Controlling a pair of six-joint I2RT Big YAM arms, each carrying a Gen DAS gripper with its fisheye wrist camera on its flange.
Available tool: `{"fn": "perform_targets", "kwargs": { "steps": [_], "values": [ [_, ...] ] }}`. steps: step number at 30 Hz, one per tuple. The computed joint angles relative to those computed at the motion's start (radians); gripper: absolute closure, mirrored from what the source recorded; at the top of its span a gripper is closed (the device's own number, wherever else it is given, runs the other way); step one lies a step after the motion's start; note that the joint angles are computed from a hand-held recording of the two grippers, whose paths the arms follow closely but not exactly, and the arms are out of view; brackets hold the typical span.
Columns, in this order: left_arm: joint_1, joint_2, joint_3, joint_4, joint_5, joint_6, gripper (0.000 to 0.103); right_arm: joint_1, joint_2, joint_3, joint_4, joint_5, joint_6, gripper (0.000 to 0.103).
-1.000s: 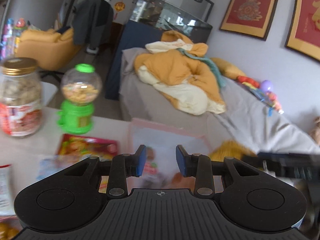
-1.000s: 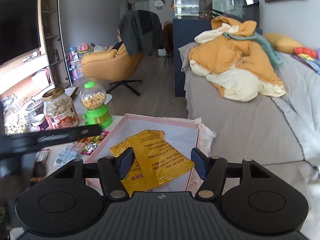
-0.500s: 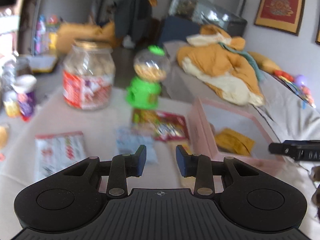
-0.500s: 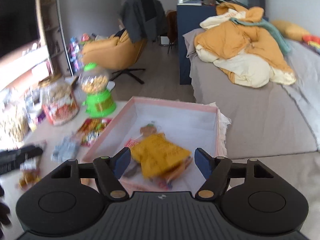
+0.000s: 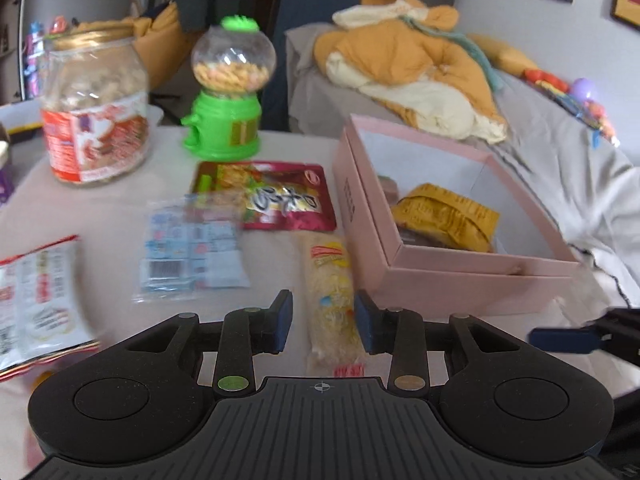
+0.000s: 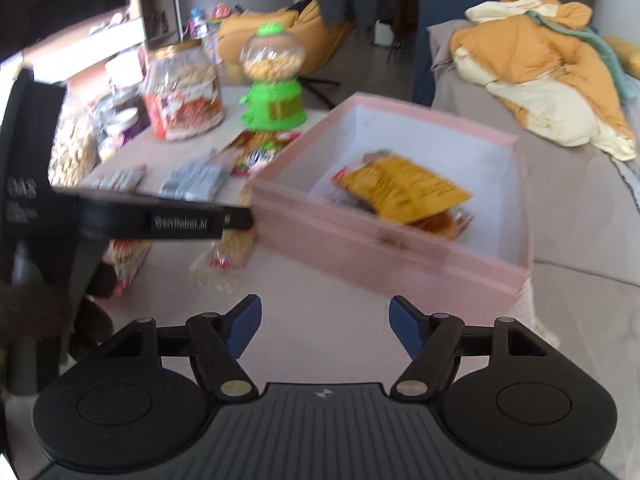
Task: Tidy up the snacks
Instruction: 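Grasp the yellow-wrapped wafer bar with the right tool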
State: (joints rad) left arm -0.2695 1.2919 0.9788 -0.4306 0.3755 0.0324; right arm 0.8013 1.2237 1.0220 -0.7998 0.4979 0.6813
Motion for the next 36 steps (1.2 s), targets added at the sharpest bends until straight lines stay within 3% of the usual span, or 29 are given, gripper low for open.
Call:
{"fn": "perform_targets", "kwargs": {
  "steps": [4,8,11,13,16,18,20,23,25,28,31,34,36],
  "values": [
    [0.118,-0.104,-0.067,0.024,0.060,-0.034,0.065,0.000,0.018,-0.009,0.041,-0.053,0.035,0.032],
    [0.228,-0.160,-0.090,0.015,0.060,-0.100,0.065,-0.031,0.080,0.030,0.132,-0.103,0.102,0.029],
    [0.279,-0.174,-0.094,-0.049,0.066,-0.095,0.065,-0.034,0.184,0.112,0.162,-0.090,0.132,0.029],
    [0.301,-0.179,-0.106,-0.074,0.083,-0.102,0.065,-0.020,0.263,0.187,0.126,-0.040,0.127,0.030],
    [0.320,-0.206,-0.145,-0.058,0.087,-0.148,0.065,0.012,0.335,0.263,0.050,0.059,0.114,0.060],
    [0.308,-0.233,-0.175,-0.038,0.079,-0.148,0.065,0.022,0.314,0.244,0.059,0.043,0.080,0.070],
    [0.278,-0.239,-0.188,-0.034,0.067,-0.128,0.065,0.027,0.260,0.192,0.074,-0.005,0.071,0.070],
    [0.207,-0.230,-0.193,-0.002,-0.001,-0.125,0.065,0.064,0.183,0.119,0.059,-0.007,0.084,0.070],
    [0.154,-0.218,-0.192,0.026,-0.057,-0.114,0.065,0.093,0.138,0.066,0.060,0.027,0.097,0.070],
    [0.060,-0.204,-0.198,0.067,-0.210,-0.049,0.063,0.131,0.078,-0.010,0.062,0.103,0.141,0.070],
    [0.004,-0.203,-0.199,0.073,-0.303,-0.016,0.060,0.156,0.037,-0.063,0.045,0.175,0.195,0.069],
    [-0.026,-0.208,-0.202,0.071,-0.345,0.006,0.060,0.174,-0.003,-0.113,0.052,0.220,0.242,0.059],
    [-0.034,-0.206,-0.199,0.057,-0.330,0.020,0.058,0.181,-0.021,-0.133,0.058,0.240,0.268,0.053]
  ]
}}
